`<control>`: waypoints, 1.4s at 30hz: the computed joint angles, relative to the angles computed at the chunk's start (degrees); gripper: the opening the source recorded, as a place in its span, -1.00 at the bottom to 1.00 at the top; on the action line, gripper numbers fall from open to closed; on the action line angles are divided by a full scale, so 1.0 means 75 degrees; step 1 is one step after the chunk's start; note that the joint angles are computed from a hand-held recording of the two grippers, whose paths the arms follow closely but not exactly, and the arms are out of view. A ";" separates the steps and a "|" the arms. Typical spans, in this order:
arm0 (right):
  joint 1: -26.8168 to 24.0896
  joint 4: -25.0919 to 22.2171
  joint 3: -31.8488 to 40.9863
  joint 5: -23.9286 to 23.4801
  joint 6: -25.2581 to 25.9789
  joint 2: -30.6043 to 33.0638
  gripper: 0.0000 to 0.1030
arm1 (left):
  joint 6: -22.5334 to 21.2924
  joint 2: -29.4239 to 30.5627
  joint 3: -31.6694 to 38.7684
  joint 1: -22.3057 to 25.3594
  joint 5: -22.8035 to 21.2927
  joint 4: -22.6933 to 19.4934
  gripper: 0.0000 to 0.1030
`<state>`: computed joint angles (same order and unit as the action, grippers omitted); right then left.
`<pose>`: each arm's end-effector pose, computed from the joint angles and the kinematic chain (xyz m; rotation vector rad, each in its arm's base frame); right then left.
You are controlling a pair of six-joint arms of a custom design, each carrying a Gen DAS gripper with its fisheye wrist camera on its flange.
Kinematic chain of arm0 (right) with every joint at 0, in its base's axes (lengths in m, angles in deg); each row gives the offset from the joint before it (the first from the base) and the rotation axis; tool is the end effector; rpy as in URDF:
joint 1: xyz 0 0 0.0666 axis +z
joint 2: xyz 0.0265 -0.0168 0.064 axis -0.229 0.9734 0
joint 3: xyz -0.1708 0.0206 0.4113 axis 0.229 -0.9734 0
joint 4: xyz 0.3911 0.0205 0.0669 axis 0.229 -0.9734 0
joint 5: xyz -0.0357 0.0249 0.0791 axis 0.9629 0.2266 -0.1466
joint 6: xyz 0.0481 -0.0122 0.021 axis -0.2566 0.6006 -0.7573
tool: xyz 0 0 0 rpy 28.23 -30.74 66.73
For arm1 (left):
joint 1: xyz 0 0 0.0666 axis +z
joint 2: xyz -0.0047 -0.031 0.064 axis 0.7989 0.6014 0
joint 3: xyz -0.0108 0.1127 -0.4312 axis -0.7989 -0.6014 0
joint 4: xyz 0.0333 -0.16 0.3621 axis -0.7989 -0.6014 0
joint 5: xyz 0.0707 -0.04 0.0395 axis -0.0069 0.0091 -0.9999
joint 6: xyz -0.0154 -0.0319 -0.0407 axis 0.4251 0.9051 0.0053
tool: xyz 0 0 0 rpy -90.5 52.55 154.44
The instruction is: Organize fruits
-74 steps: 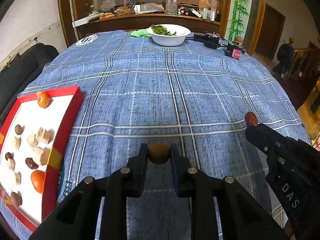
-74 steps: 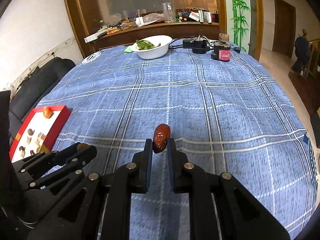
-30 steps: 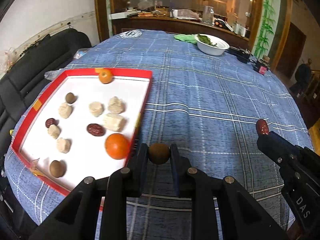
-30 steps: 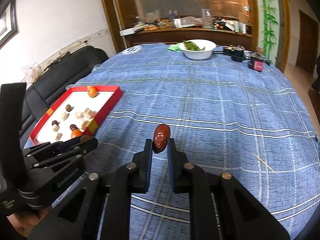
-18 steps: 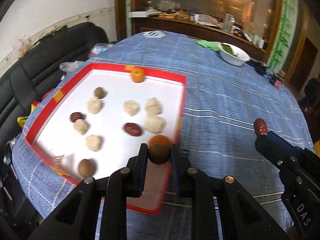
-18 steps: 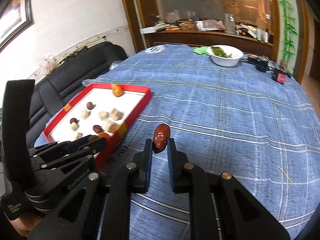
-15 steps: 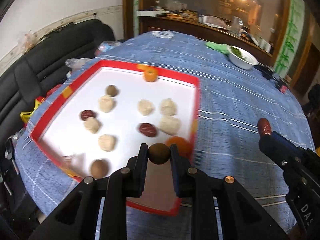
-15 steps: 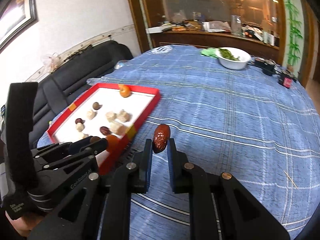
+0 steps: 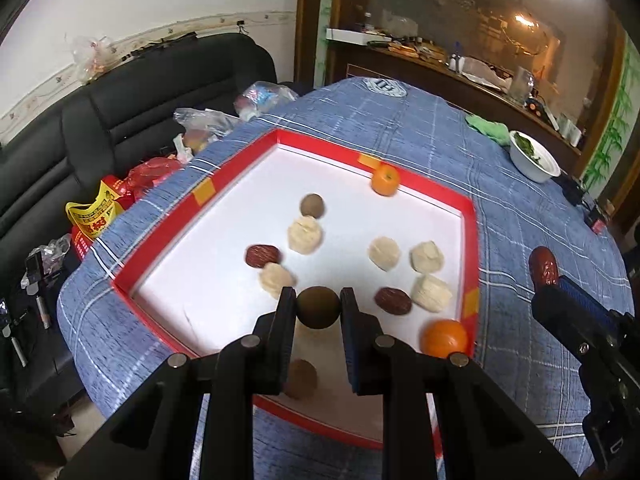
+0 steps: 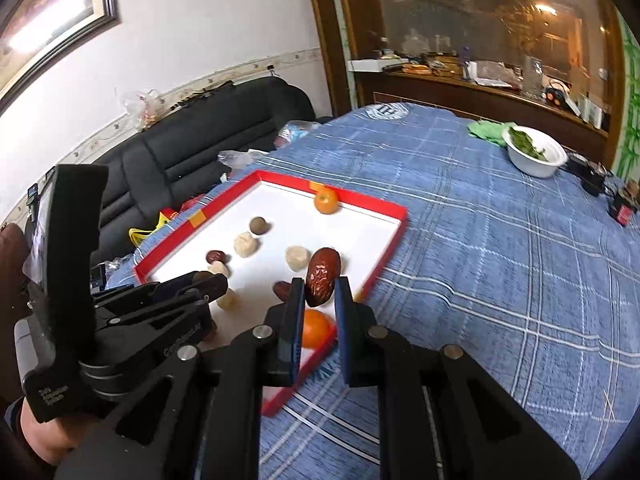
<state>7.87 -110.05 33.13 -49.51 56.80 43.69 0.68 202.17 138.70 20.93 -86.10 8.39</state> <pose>0.6184 0.2445 0.4659 -0.3559 2.2531 0.4528 0.6207 -0.3728 0.4348 -0.2735 2.4113 -0.0044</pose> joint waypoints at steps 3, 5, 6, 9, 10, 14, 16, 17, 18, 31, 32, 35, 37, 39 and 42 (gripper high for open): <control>0.0054 -0.0074 0.0237 -0.0036 0.0044 0.0144 -0.68 | 0.0087 0.0025 0.0009 0.0096 -0.0042 -0.0064 -0.60; 0.0109 -0.0153 0.0447 -0.0072 0.0075 0.0291 -0.68 | 0.0147 0.0018 -0.0016 0.0154 -0.0097 -0.0101 -0.60; 0.0125 -0.0187 0.0512 -0.0074 0.0090 0.0335 -0.68 | 0.0173 0.0011 -0.0035 0.0186 -0.0094 -0.0114 -0.60; 0.0212 -0.0324 0.0723 -0.0117 0.0124 0.0508 -0.68 | 0.0221 -0.0003 -0.0100 0.0270 -0.0117 -0.0143 -0.60; 0.0242 -0.0377 0.0782 -0.0132 0.0143 0.0564 -0.68 | 0.0258 -0.0007 -0.0116 0.0301 -0.0080 -0.0150 -0.60; 0.0313 -0.0495 0.0930 -0.0205 0.0221 0.0701 -0.68 | 0.0191 0.0019 -0.0038 0.0320 -0.0132 -0.0155 -0.60; 0.0322 -0.0548 0.1044 -0.0231 0.0220 0.0782 -0.68 | 0.0166 0.0014 -0.0014 0.0340 -0.0209 -0.0124 -0.60; 0.0329 -0.0616 0.1158 -0.0234 0.0238 0.0853 -0.68 | 0.0161 0.0028 0.0025 0.0367 -0.0190 -0.0133 -0.60; 0.0334 -0.0658 0.1231 -0.0225 0.0258 0.0890 -0.68 | 0.0161 0.0060 0.0081 0.0387 -0.0177 -0.0156 -0.60; 0.0314 -0.1342 0.2671 -0.0104 0.0207 0.1762 -0.68 | 0.0098 0.0412 0.0571 0.0698 -0.0262 -0.0557 -0.61; 0.0316 -0.1364 0.2700 -0.0108 0.0210 0.1779 -0.68 | 0.0105 0.0441 0.0626 0.0692 -0.0253 -0.0609 -0.61; 0.0329 -0.1468 0.2840 -0.0153 0.0238 0.1891 -0.68 | 0.0092 0.0544 0.0801 0.0692 -0.0294 -0.0743 -0.61; 0.0338 -0.1546 0.2933 -0.0160 0.0246 0.1970 -0.68 | 0.0068 0.0645 0.0964 0.0694 -0.0291 -0.0850 -0.61; 0.0338 -0.1613 0.3031 -0.0158 0.0227 0.2048 -0.68 | 0.0048 0.0719 0.1083 0.0694 -0.0289 -0.0942 -0.61; 0.0327 -0.1757 0.3266 -0.0144 0.0181 0.2205 -0.68 | 0.0017 0.0790 0.1182 0.0690 -0.0282 -0.1010 -0.61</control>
